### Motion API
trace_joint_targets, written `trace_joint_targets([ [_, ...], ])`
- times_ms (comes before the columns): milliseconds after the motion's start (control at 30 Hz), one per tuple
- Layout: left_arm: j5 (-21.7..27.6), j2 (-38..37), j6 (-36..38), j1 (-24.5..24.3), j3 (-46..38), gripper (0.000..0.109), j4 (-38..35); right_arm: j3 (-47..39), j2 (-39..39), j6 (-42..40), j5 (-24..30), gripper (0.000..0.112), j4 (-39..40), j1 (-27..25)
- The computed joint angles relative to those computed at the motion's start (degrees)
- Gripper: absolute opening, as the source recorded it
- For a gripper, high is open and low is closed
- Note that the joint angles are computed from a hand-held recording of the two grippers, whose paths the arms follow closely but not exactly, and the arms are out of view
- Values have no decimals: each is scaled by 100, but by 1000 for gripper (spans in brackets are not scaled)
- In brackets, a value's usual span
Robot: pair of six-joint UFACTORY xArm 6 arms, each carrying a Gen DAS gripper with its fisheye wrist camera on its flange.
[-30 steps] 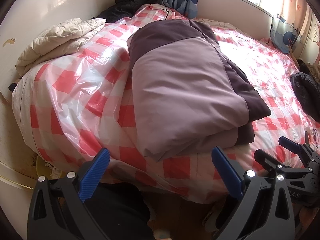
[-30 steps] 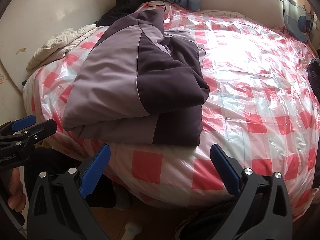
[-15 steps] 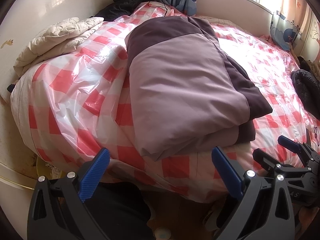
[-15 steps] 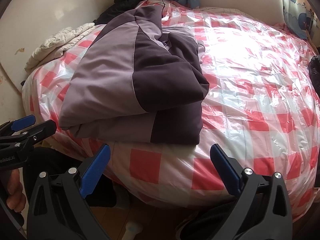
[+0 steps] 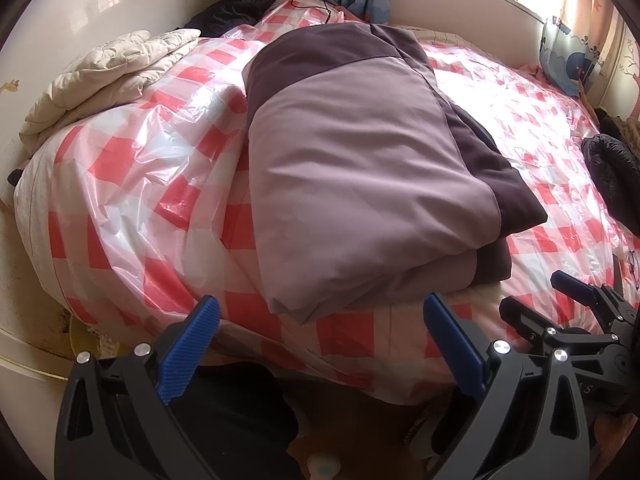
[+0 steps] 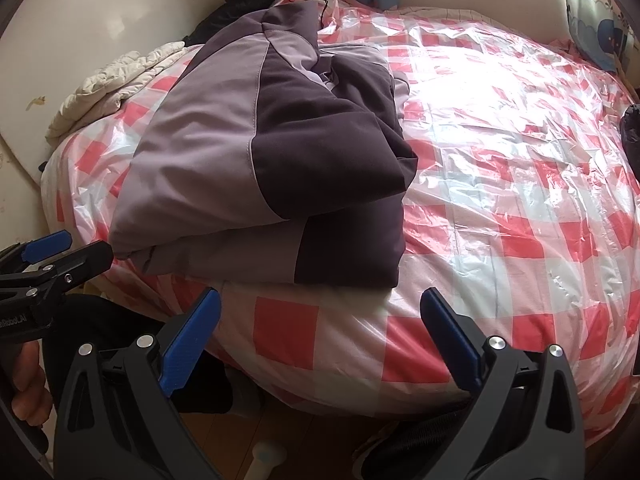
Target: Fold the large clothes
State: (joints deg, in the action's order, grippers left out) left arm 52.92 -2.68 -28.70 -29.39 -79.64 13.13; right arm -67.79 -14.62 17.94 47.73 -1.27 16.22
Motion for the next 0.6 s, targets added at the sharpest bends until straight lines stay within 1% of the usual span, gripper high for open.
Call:
trace_joint_targets([
  [367, 38, 31, -8, -22, -34, 98, -118, 46, -27, -58, -17, 96, 97, -43],
  [400, -37, -12, -15, -8, 25, 98, -152, 51, -36, -57, -18, 96, 102, -42],
  [467, -338, -181, -96, 49, 255, 98, -284, 75, -68, -55, -18, 96, 114, -40],
  [500, -362, -210, -153, 37, 279, 98, -217, 85, -80, -52, -17, 96, 116, -40],
  [600, -323, -285, -397, -74, 309, 97, 359, 119, -129, -45, -17, 96, 128, -39],
])
